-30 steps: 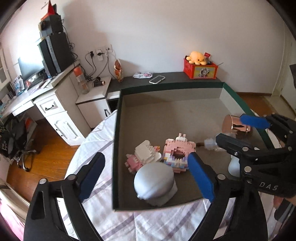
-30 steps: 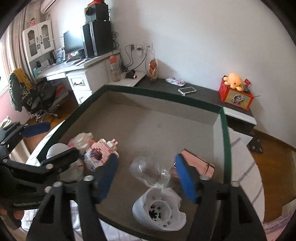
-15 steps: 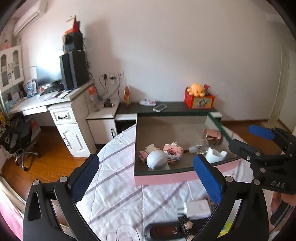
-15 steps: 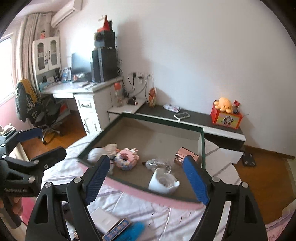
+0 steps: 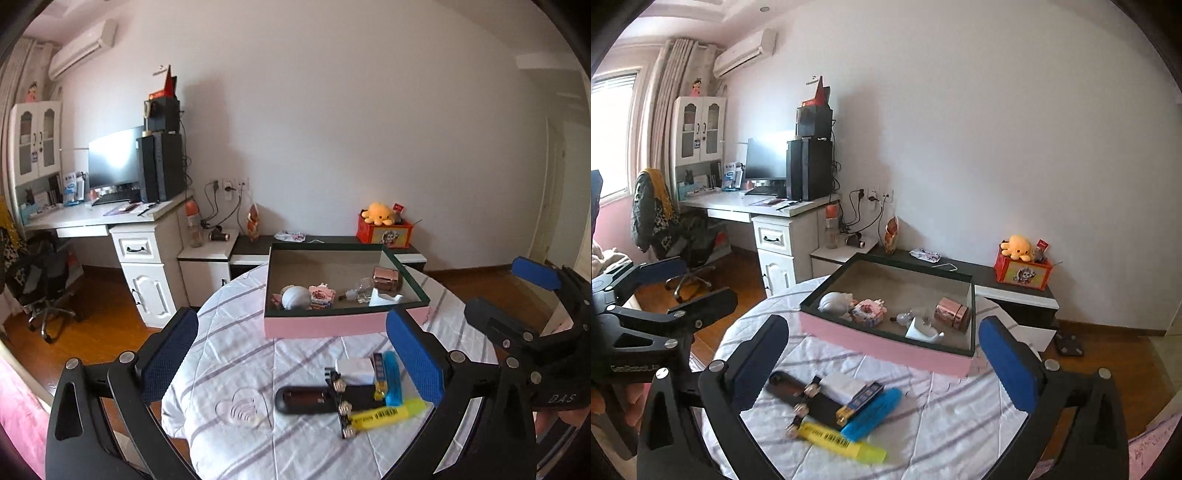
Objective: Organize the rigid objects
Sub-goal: 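Withdraw both tools from the box back toward the pile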
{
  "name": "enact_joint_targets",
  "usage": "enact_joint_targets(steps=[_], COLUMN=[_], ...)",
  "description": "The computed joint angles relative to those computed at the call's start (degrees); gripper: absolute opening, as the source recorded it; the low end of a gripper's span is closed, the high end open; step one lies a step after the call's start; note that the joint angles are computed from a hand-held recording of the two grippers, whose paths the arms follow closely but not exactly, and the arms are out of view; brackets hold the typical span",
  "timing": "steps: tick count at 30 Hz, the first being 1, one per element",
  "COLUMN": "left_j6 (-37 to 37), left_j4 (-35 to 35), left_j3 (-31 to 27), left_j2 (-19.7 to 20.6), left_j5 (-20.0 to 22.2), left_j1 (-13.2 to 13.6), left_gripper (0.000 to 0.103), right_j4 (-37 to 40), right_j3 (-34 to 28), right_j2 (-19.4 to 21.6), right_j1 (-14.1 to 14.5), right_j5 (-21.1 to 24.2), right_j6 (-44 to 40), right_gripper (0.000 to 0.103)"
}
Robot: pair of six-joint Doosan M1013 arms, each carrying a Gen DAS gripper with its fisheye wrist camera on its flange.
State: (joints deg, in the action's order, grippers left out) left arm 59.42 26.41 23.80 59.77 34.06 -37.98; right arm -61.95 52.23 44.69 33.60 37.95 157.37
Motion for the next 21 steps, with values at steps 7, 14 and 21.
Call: enact_joint_targets(steps=[7,14,21], left_j6=[-10.9,-16.07,-18.67], left_j4=[13.41,19.2,24.54], left_j3=[12.61,18.97,21.19], left_j2=[-6.63,-10.23,-11.41], left_j5=[-3.9,-6.5,-6.19], left_j1=[-1.2,-1.52,-2.29], left_gripper=[0.103,0.103,0.103], right_j4=[-4.85,-7.0,-8.53], right_j3=[4.97,6.99,8.06], right_j2=[-2.48,-3.65,-4.21], right_j1=[1.61,2.73,3.44], right_j5=[0.14,0.0,0.38], right_j6=[7.73,10.29,11.65], right_gripper=[0.103,0.103,0.103])
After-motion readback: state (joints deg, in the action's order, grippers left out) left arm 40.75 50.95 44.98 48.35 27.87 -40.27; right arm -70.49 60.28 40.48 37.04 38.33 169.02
